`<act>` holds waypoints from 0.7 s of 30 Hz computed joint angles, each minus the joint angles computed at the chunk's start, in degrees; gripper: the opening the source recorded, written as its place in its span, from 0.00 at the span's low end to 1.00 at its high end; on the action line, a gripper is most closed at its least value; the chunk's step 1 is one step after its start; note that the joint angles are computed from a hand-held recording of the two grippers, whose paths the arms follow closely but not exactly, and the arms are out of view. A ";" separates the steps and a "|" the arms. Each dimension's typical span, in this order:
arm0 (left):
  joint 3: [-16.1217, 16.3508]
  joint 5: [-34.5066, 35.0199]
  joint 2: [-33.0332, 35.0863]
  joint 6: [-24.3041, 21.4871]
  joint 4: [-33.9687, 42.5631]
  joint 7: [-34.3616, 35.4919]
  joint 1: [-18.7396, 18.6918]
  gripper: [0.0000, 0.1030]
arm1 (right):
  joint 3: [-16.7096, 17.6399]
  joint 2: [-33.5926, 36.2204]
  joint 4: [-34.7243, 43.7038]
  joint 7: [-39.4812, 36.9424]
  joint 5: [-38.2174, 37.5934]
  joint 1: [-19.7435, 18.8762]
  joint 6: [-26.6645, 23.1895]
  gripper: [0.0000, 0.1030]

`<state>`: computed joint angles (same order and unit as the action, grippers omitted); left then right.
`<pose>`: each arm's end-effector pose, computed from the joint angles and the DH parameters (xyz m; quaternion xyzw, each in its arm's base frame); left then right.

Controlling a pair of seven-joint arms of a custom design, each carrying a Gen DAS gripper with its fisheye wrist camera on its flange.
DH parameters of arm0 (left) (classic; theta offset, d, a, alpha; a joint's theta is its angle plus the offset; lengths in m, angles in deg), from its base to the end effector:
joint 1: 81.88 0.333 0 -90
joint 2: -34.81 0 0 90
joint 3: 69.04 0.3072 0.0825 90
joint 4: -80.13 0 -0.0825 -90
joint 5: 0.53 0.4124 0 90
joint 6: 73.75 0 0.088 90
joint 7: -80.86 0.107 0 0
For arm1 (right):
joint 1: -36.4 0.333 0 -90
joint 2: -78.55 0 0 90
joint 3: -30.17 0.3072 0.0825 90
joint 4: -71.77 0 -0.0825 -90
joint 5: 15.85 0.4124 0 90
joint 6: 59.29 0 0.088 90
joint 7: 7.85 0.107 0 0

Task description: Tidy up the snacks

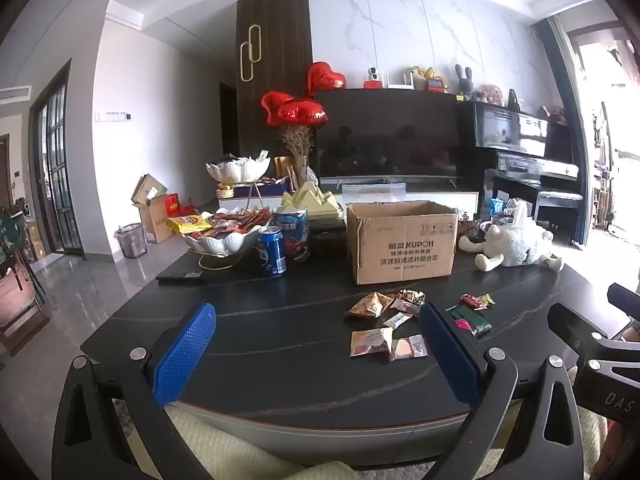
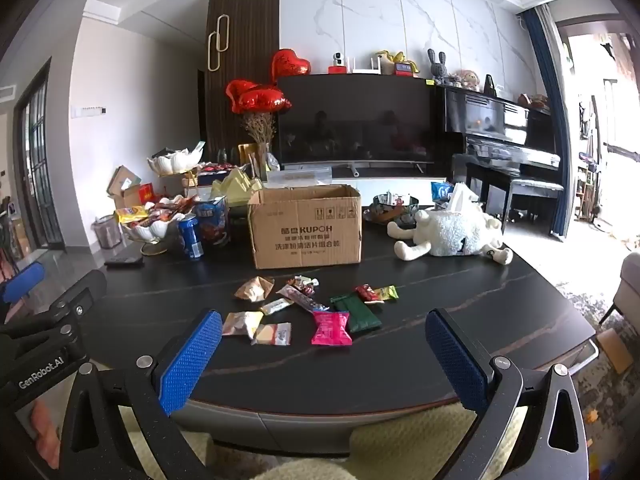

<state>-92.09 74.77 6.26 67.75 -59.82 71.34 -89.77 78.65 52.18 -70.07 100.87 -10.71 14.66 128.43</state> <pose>0.4018 -0.2556 0.4991 -0.6458 0.5003 -0.3286 0.4741 0.4418 0.2525 0.5150 -0.6504 0.5305 -0.3279 0.4337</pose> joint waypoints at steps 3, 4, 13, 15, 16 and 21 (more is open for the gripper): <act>0.10 0.20 -0.08 0.29 -0.08 -0.17 -0.01 1.00 | 0.14 -0.11 0.05 0.04 -0.01 -0.14 -0.19 1.00; 0.18 0.33 -0.16 0.54 -0.14 -0.27 0.00 1.00 | 0.23 -0.19 0.02 0.20 -0.01 -0.25 -0.12 1.00; 0.40 0.25 -0.96 1.72 -0.69 0.01 0.31 1.00 | 0.06 -0.20 0.00 0.57 -0.40 -0.16 -0.13 1.00; 0.10 0.24 -0.50 1.33 -0.13 0.13 0.47 1.00 | -0.01 -0.17 -0.01 0.56 -0.42 -0.09 -0.09 1.00; 0.09 0.18 -0.41 1.26 -0.06 0.25 0.48 1.00 | 0.07 -0.23 -0.03 0.59 -0.40 -0.17 -0.05 1.00; 0.05 0.26 -0.52 1.28 -0.14 0.27 0.59 1.00 | -0.03 -0.21 -0.07 0.51 -0.34 -0.06 0.02 1.00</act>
